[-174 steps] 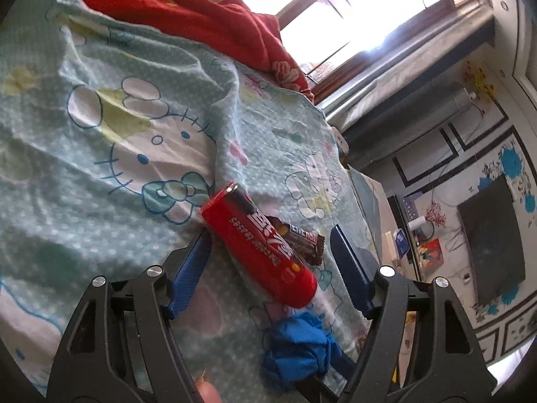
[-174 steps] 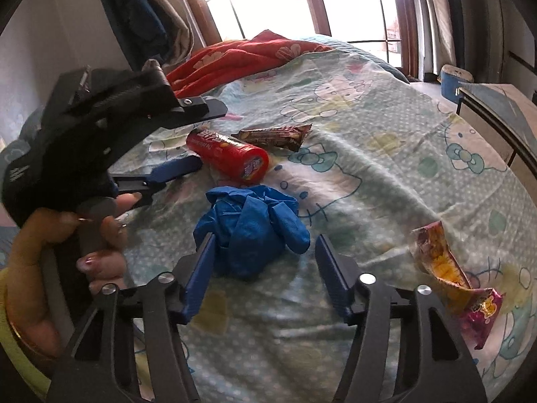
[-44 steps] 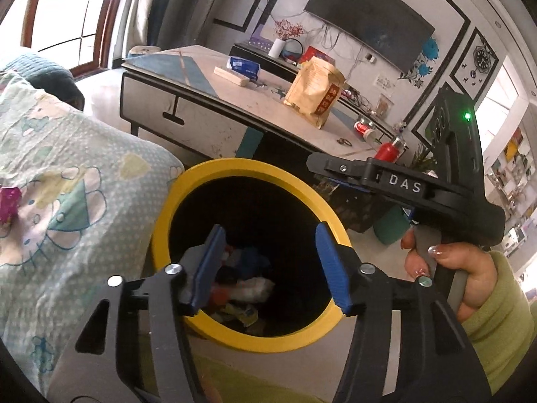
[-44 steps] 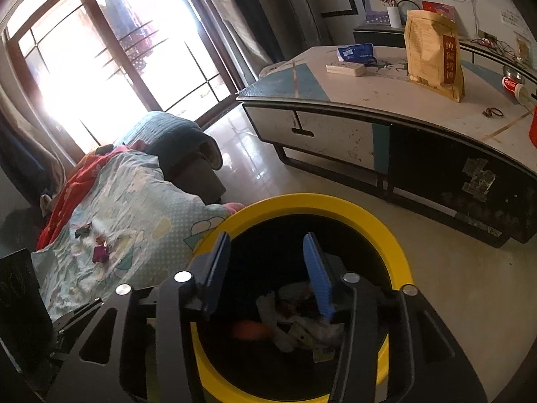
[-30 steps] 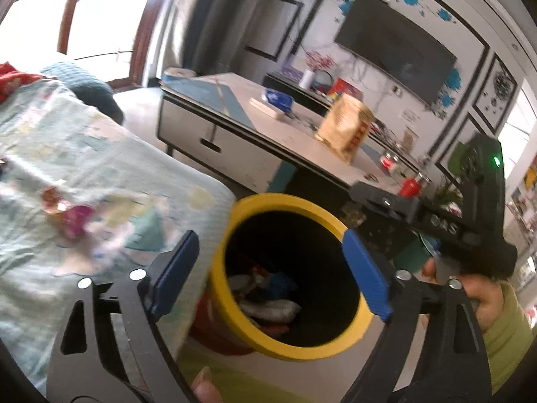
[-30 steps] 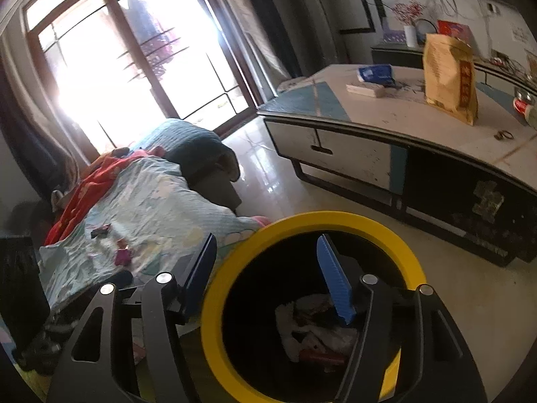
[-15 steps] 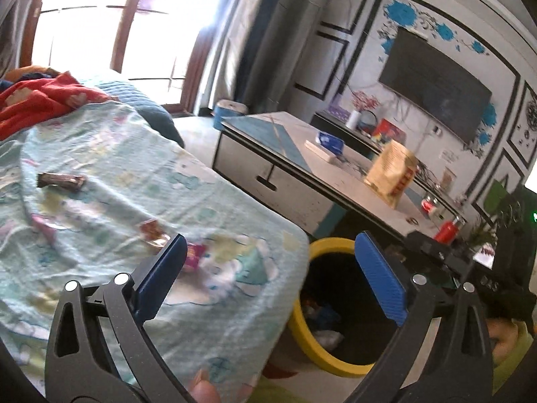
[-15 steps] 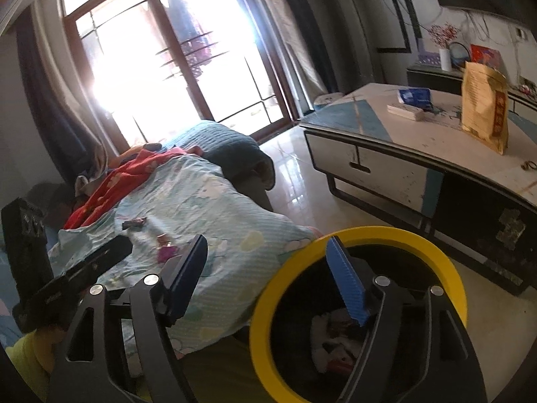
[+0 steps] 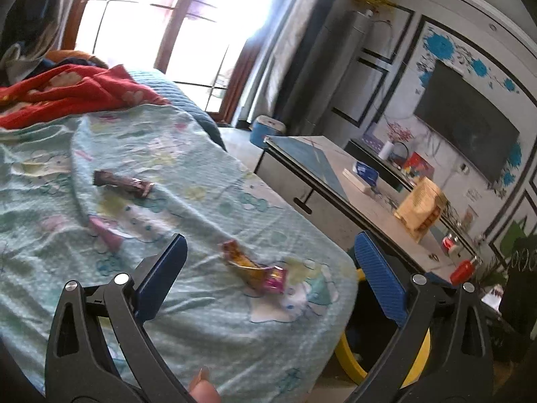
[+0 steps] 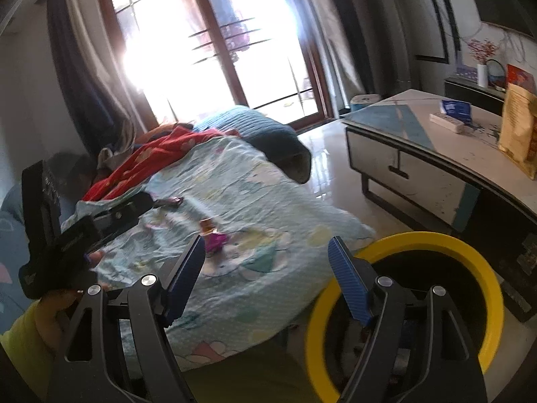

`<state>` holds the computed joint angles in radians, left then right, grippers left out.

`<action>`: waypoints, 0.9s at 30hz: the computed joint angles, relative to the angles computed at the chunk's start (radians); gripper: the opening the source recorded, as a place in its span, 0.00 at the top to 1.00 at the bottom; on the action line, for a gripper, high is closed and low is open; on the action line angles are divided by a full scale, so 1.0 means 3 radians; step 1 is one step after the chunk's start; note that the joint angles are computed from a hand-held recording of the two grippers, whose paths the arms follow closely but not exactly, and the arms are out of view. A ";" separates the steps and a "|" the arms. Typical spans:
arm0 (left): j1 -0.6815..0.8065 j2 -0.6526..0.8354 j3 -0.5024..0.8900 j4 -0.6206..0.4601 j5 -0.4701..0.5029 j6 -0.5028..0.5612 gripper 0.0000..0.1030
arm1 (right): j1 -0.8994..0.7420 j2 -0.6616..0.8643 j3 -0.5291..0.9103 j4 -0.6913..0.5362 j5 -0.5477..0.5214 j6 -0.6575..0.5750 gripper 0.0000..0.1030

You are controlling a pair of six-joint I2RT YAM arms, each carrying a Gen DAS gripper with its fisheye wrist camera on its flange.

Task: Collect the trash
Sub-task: 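Move both open tools back over the brown and yellow-pink wrappers on the bedspread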

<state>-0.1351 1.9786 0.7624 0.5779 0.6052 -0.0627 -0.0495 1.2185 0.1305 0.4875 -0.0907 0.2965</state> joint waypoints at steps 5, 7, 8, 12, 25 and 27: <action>0.0166 0.0138 0.0159 -0.0062 0.0025 -0.0061 0.11 | 0.0362 0.0496 0.0230 0.0217 0.0169 0.0031 0.29; 0.0231 0.0192 0.0225 -0.0098 0.0033 -0.0082 0.11 | 0.0461 0.0722 0.0347 0.0294 0.0213 0.0029 0.29; 0.0267 0.0233 0.0269 -0.0115 0.0027 -0.0099 0.11 | 0.0499 0.0835 0.0419 0.0312 0.0212 0.0034 0.29; 0.0405 0.0391 0.0458 -0.0221 0.0049 -0.0183 0.11 | 0.0624 0.1291 0.0718 0.0382 0.0197 0.0018 0.29; 0.0589 0.0970 0.1330 -0.0806 0.0117 -0.0550 0.19 | 0.0763 0.2412 0.1683 0.0209 0.0206 -0.0150 0.29; 0.0598 0.1086 0.1519 -0.0936 0.0145 -0.0639 0.24 | 0.0763 0.2544 0.1810 0.0150 0.0180 -0.0168 0.30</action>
<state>0.0442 2.3045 1.2180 0.2970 0.6486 -0.2545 0.1795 1.9817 0.6736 0.5325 -0.0368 0.2461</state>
